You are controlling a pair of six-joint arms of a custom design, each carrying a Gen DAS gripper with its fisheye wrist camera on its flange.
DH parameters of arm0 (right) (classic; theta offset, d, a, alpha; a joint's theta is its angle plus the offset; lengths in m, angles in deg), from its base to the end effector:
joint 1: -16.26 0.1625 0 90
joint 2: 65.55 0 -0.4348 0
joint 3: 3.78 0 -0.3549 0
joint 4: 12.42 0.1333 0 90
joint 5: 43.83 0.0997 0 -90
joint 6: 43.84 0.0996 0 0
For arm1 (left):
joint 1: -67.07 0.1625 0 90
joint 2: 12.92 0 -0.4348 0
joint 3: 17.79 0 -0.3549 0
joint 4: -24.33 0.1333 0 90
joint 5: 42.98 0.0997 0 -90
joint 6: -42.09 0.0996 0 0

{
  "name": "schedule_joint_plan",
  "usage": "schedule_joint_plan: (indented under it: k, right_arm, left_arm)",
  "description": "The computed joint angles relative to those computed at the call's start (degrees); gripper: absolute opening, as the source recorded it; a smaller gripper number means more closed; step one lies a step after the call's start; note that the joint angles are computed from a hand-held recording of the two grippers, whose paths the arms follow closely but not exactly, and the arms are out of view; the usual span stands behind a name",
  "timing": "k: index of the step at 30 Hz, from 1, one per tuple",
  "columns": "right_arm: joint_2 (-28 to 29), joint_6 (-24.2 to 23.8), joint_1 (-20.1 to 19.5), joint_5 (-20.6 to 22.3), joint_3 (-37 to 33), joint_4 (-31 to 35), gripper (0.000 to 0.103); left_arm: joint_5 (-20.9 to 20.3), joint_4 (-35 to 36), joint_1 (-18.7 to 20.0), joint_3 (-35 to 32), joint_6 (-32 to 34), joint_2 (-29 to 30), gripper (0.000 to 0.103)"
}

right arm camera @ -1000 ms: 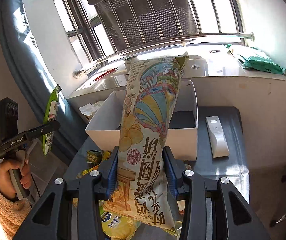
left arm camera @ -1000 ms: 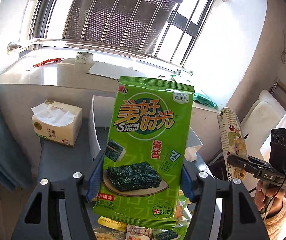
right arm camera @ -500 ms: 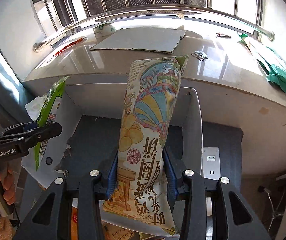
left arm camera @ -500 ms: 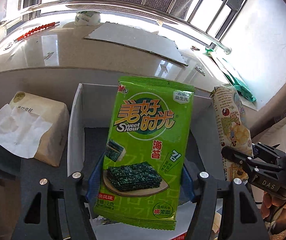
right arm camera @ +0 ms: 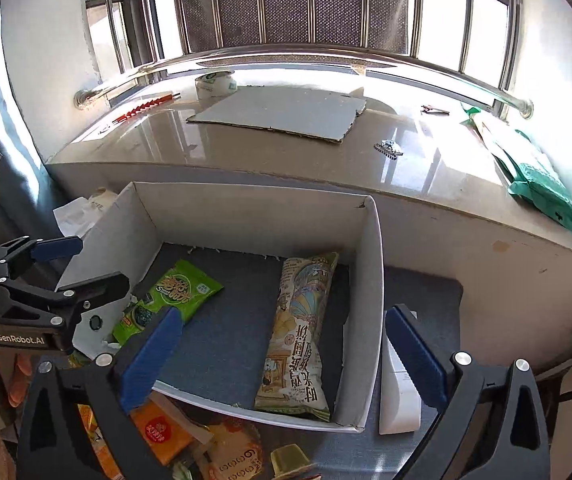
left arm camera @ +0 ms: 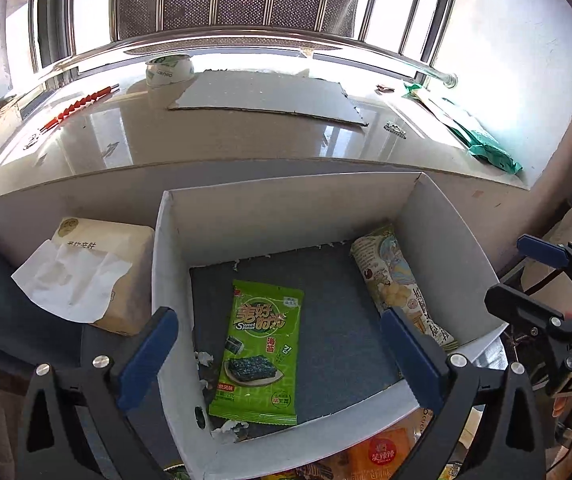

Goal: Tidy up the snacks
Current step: 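Carry chip bag into box with right gripper while left grasps seaweed pack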

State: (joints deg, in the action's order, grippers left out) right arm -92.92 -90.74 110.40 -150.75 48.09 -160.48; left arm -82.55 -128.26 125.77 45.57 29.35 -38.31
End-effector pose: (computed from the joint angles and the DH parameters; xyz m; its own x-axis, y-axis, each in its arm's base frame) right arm 0.1650 -0.8351 0.1909 -0.6160 -0.5444 0.5694 -0.7463 0.6346 -0.2006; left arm -0.2307 -0.7839 0.1144 -0.7978 -0.1161 -0.5916 0.3038 0.7701 -0.5609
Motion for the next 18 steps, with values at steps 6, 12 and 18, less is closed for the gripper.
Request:
schedule_joint_plan:
  k: [6,12,18]
  right_arm:
    - [-10.5,3.1,-1.4,10.8,13.7,-5.8,0.103]
    - [-21.0,2.1,-4.9,19.2,29.2,-11.2,0.103]
    - [-28.9,0.4,-9.9,22.8,45.1,-19.4,0.103]
  left_arm:
    - [3.9,-22.9,-5.2,15.8,11.5,-6.6,0.103]
    - [3.3,-36.0,-9.8,31.7,13.5,-12.8,0.103]
    - [5.2,-36.3,-13.5,45.2,0.9,-14.9,0.103]
